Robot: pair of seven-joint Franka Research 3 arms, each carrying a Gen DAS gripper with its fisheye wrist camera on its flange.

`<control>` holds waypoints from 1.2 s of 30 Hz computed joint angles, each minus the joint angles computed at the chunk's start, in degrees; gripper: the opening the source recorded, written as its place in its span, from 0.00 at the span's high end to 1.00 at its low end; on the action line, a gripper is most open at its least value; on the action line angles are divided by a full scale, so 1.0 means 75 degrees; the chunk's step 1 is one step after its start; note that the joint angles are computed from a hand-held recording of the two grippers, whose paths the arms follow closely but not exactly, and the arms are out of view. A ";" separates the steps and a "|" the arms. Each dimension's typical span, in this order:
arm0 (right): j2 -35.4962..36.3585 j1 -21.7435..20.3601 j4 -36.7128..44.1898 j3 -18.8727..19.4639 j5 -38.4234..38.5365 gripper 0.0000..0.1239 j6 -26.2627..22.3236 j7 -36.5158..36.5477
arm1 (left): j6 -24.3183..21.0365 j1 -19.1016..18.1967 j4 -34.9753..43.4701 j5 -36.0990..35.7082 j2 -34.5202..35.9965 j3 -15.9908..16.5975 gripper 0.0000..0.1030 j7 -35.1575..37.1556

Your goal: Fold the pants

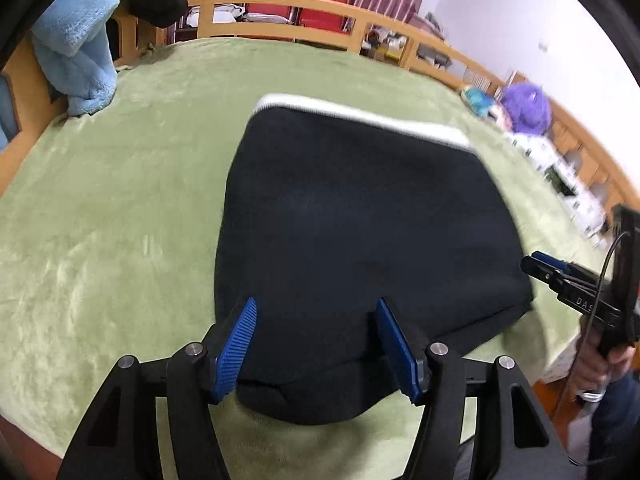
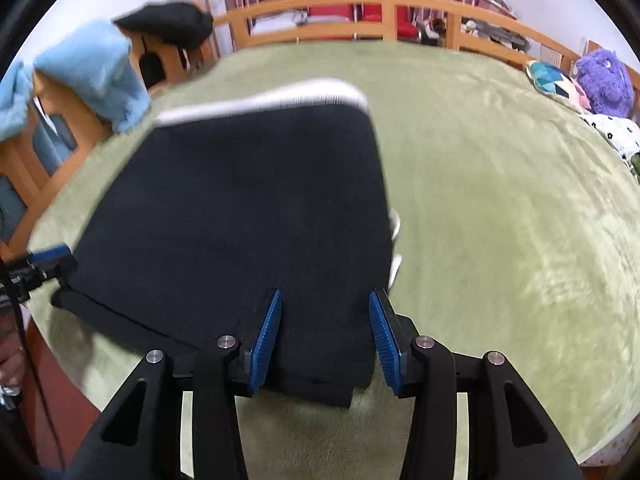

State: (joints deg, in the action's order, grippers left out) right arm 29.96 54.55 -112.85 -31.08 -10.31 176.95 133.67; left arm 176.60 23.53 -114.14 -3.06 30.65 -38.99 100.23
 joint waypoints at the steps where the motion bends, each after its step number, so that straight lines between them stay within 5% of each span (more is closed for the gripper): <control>1: -0.0021 0.0167 -0.0052 -0.0211 -0.0034 0.63 0.0151 0.0109 | 0.0126 0.0195 0.0050 0.0081 0.0104 -0.0195 0.42 -0.0016; 4: 0.0169 0.0225 0.0419 -0.0464 0.0136 0.61 0.0121 0.0013 | 0.0159 -0.0161 0.0676 0.0144 0.0342 0.0123 0.40 -0.0125; 7: 0.0660 0.0116 0.1294 -0.0599 0.0161 0.61 -0.0194 0.0131 | -0.0492 -0.0734 0.1649 0.0247 0.0691 0.0600 0.40 -0.0315; 10: 0.1138 -0.0499 0.2253 -0.0191 0.0260 0.60 -0.0369 0.0169 | -0.0746 -0.1156 0.2482 0.0059 0.1089 0.0905 0.38 -0.0341; 16: 0.2308 -0.2249 0.4499 0.1497 0.0577 0.59 -0.1346 -0.0436 | -0.1872 -0.2214 0.4665 -0.0071 0.2233 0.1730 0.38 -0.0391; 23: 0.3270 -0.2295 0.5780 0.1287 -0.0292 0.56 -0.2260 0.0190 | -0.3690 -0.3423 0.7229 0.0080 0.3710 0.2940 0.37 -0.0954; 29: 0.3211 -0.2744 0.6004 0.1827 -0.0461 0.55 -0.2590 0.0335 | -0.3576 -0.3292 0.6749 -0.0210 0.3322 0.2876 0.35 -0.0997; 36: 0.1380 -0.2055 0.3071 0.1357 -0.0867 0.55 -0.1423 0.1586 | -0.1559 -0.2405 0.2818 -0.0722 0.0959 0.2229 0.34 -0.0376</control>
State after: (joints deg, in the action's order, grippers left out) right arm 40.31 39.14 -89.82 -20.90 -16.81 166.29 145.56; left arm 164.90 5.49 -93.01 -8.47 37.84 -22.27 97.41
